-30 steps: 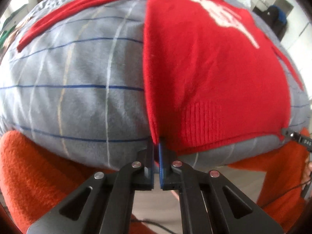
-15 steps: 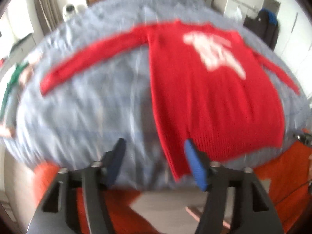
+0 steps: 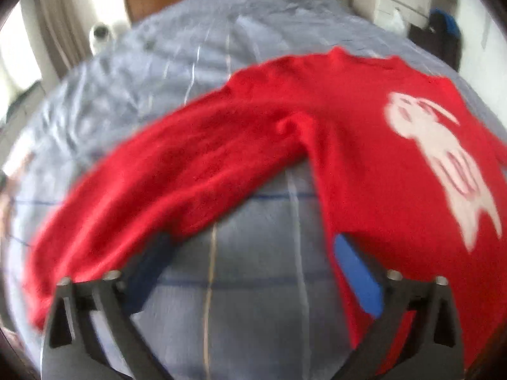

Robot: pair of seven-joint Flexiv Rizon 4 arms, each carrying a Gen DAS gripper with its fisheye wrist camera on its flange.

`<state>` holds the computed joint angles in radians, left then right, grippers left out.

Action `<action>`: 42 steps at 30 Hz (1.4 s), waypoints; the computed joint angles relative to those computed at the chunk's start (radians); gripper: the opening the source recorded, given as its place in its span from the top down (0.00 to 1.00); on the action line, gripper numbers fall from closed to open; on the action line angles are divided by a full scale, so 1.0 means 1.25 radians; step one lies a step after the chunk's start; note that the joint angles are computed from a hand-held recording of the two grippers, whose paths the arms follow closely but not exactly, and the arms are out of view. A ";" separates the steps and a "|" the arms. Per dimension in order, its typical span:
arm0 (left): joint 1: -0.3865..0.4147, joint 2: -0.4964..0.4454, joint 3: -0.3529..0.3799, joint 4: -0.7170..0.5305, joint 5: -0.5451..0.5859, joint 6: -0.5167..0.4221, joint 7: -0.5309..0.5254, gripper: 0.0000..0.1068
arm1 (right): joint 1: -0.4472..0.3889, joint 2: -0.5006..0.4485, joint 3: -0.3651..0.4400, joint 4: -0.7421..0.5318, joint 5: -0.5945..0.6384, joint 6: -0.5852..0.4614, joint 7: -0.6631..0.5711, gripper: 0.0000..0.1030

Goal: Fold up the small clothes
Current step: 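Release the hem and hold both grippers open above the sweater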

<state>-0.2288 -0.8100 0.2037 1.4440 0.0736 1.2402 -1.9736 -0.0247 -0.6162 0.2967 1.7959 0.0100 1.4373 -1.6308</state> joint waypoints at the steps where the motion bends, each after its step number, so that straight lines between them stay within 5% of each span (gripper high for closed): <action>1: 0.017 -0.004 -0.018 0.009 0.003 0.031 -0.013 0.04 | 0.003 -0.001 -0.002 0.000 0.001 -0.011 0.007 0.35; 5: 0.001 -0.010 0.006 0.057 -0.017 0.154 -0.012 0.04 | 0.017 -0.002 -0.013 -0.003 0.005 -0.034 0.022 0.35; 12: -0.086 -0.038 0.115 0.017 0.011 0.117 -0.025 0.04 | 0.071 -0.012 -0.064 -0.027 -0.019 -0.057 0.092 0.35; 24: -0.076 -0.041 0.106 0.018 0.010 0.134 -0.024 0.04 | 0.143 0.004 -0.132 -0.004 -0.096 -0.029 0.164 0.35; 32: -0.076 -0.041 0.106 0.019 0.009 0.135 -0.023 0.04 | 0.126 -0.019 -0.116 -0.070 -0.051 -0.155 0.284 0.35; 42: -0.076 -0.041 0.106 0.019 0.009 0.135 -0.023 0.04 | 0.161 -0.006 -0.153 -0.063 -0.103 -0.183 0.351 0.35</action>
<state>-0.3237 -0.8607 0.3363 1.4679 0.0847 1.4091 -2.0017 0.1765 -0.6233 0.1055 1.7173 -0.1194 1.2083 -1.1922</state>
